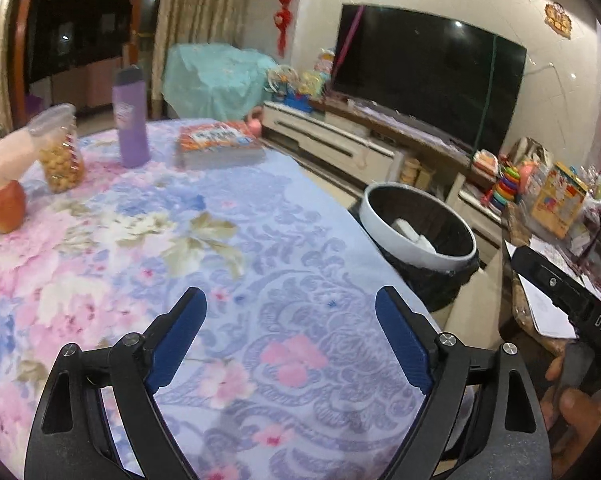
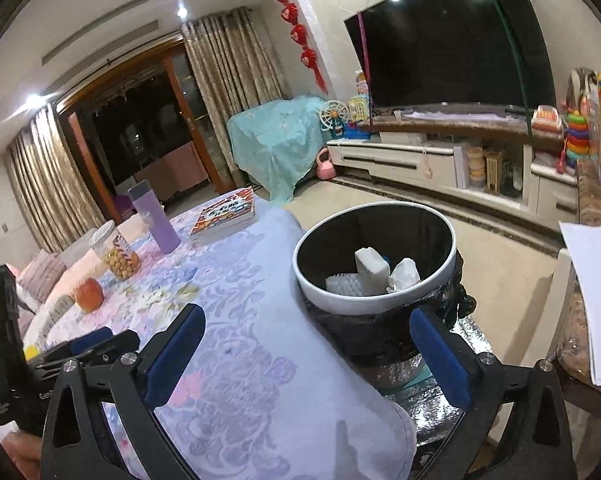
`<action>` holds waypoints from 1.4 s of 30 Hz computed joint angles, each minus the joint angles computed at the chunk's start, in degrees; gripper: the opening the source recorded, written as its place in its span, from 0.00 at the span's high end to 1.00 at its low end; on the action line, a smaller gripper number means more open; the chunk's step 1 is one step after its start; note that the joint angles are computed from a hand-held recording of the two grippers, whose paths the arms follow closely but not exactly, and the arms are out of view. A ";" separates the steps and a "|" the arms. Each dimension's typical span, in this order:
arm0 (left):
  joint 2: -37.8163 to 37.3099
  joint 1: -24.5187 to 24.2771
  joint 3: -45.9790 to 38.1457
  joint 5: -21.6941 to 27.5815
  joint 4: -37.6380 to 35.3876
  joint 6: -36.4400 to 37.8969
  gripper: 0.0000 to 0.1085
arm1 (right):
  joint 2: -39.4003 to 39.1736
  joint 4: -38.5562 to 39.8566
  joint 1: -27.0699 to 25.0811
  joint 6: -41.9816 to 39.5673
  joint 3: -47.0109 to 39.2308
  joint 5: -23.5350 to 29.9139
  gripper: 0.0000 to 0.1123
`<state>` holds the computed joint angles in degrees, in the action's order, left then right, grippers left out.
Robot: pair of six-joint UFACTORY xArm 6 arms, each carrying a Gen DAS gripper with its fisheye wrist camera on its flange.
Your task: Collect trash
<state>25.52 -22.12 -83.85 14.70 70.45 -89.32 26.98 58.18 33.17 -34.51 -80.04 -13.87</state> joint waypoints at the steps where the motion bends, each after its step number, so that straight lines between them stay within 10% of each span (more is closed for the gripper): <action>1: -1.01 -0.02 0.74 0.30 3.36 -3.36 0.17 | -0.17 2.24 0.58 -2.62 -0.18 -0.62 0.08; 6: -7.58 -2.79 6.48 9.22 25.40 -24.11 0.05 | -1.95 0.78 4.40 -4.41 2.83 -11.67 0.08; 13: -9.90 -4.75 11.13 14.44 31.32 -31.73 0.05 | -0.26 -4.29 7.76 -3.11 6.57 -24.34 0.08; 20: -11.46 -8.75 14.74 22.94 35.40 -35.08 0.05 | 0.07 -7.16 8.05 1.09 8.91 -22.95 0.08; 42: -12.01 -9.83 16.61 25.07 33.77 -33.90 0.05 | -1.18 -10.33 7.96 8.41 13.56 -26.05 0.08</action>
